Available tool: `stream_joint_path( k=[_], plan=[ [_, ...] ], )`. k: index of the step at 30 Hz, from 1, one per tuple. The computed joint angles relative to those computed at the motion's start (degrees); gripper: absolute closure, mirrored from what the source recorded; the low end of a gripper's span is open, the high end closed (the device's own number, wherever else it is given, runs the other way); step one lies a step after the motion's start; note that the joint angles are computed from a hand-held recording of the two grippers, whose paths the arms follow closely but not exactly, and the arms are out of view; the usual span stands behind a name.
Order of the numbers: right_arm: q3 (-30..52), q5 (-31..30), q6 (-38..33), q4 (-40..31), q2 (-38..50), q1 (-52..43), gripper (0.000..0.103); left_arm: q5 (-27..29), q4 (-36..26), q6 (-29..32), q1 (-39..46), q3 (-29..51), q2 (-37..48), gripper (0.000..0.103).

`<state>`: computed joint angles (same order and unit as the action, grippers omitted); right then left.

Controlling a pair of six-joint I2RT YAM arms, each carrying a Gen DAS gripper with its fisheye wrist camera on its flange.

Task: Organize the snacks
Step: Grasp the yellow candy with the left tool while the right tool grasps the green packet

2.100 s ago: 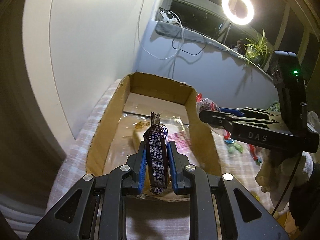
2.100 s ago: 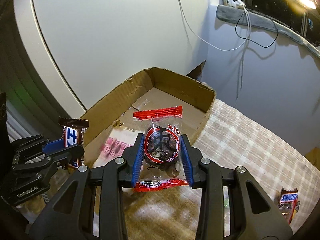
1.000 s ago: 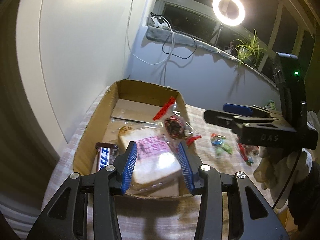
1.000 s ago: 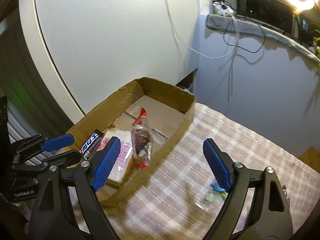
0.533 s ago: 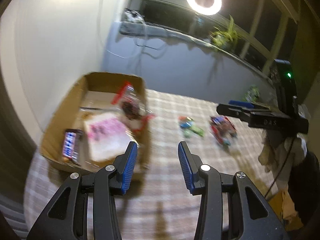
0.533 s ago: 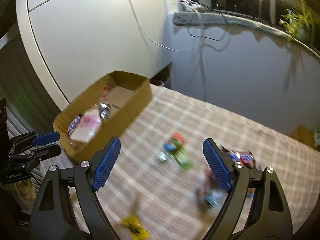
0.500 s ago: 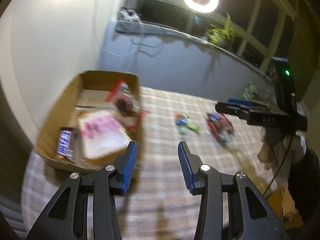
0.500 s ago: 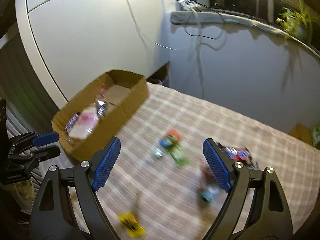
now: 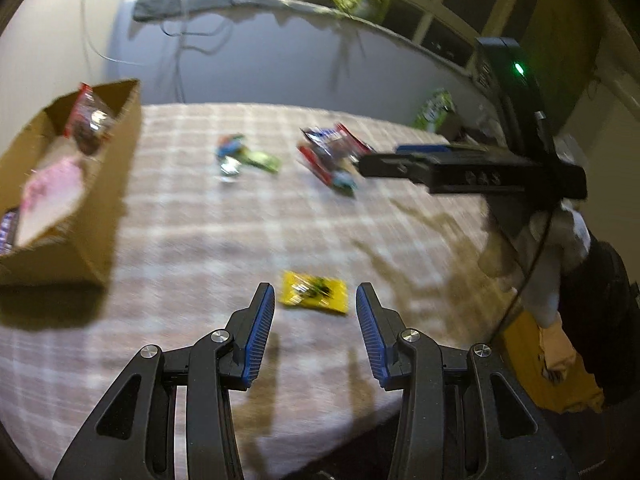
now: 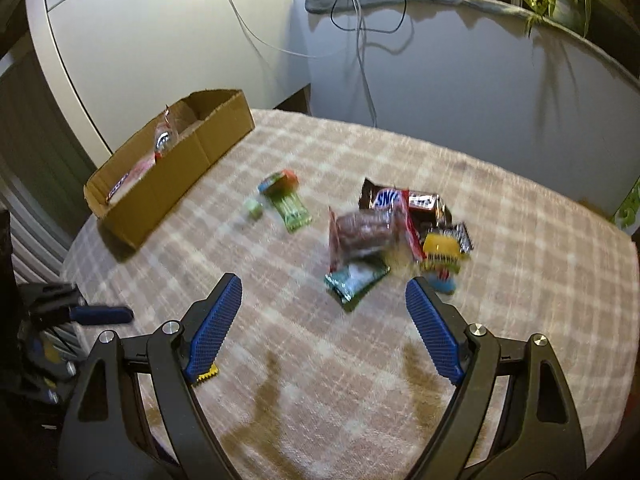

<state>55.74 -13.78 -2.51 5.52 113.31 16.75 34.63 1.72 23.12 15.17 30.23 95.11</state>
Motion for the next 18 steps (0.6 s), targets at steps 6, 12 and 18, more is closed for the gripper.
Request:
stream_joint_path(
  k=[6, 12, 18],
  plan=[
    [2.06, -1.90, 1.04, 0.92, 3.61, -1.05, 0.019, -4.49, 5.45, -2.17, -4.90, -2.14, 2.23, 0.062],
    [5.49, 0.48, -0.70, 1.11, 7.54, 0.14, 0.025, -10.46, 13.07, -4.06, -9.22, -3.50, 3.81, 0.054],
    [9.93, 3.07, -3.27, -0.36, 12.55, 0.50, 0.036, -15.26, 18.22, -3.57, -11.14, -3.66, 7.83, 0.054]
  ],
)
